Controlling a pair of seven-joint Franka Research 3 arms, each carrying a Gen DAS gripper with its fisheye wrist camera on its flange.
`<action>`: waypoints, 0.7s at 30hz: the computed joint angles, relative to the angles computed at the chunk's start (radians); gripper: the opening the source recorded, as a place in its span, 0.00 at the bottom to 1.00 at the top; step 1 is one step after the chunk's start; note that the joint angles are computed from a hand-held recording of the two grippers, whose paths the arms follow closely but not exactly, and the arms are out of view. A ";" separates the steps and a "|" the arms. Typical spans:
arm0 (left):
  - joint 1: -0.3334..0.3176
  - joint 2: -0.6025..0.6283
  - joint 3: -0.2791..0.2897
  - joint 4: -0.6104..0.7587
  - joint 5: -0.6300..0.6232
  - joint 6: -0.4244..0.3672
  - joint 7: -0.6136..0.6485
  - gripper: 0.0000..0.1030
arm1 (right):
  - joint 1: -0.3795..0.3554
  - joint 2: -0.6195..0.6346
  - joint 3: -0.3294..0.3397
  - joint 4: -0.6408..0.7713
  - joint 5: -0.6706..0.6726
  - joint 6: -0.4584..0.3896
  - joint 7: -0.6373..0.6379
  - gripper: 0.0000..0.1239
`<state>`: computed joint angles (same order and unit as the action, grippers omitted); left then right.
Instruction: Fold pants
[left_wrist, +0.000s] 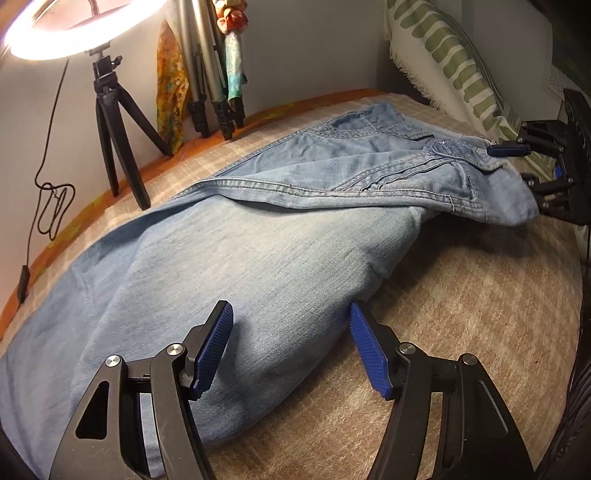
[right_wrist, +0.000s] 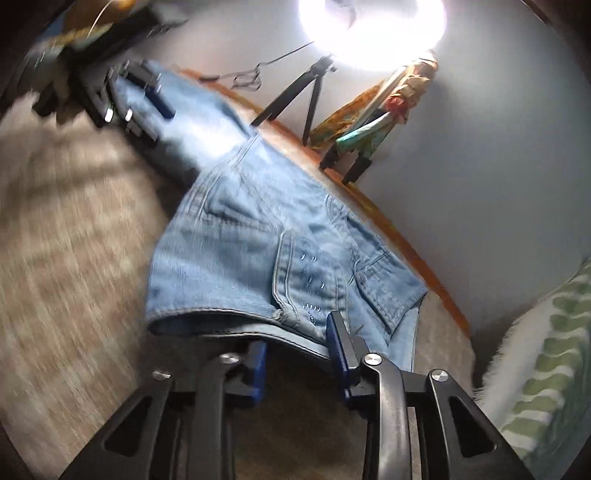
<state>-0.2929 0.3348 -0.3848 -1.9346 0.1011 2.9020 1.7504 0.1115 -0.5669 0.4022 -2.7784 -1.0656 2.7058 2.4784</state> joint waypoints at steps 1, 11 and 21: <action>-0.002 -0.001 0.003 0.000 0.003 0.002 -0.003 0.63 | 0.004 -0.006 -0.022 0.000 0.015 0.018 -0.006 0.16; -0.021 -0.006 0.031 -0.006 0.057 0.016 -0.029 0.63 | -0.191 0.005 -0.061 0.092 0.189 0.107 -0.041 0.05; -0.015 -0.012 0.027 -0.016 0.075 0.025 -0.035 0.63 | -0.202 0.277 -0.226 0.237 0.459 0.087 -0.152 0.04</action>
<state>-0.3082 0.3223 -0.3576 -1.9509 0.1757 2.9269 1.7150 -0.0909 -0.2901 0.1764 -2.5409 -0.6064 2.7932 2.3269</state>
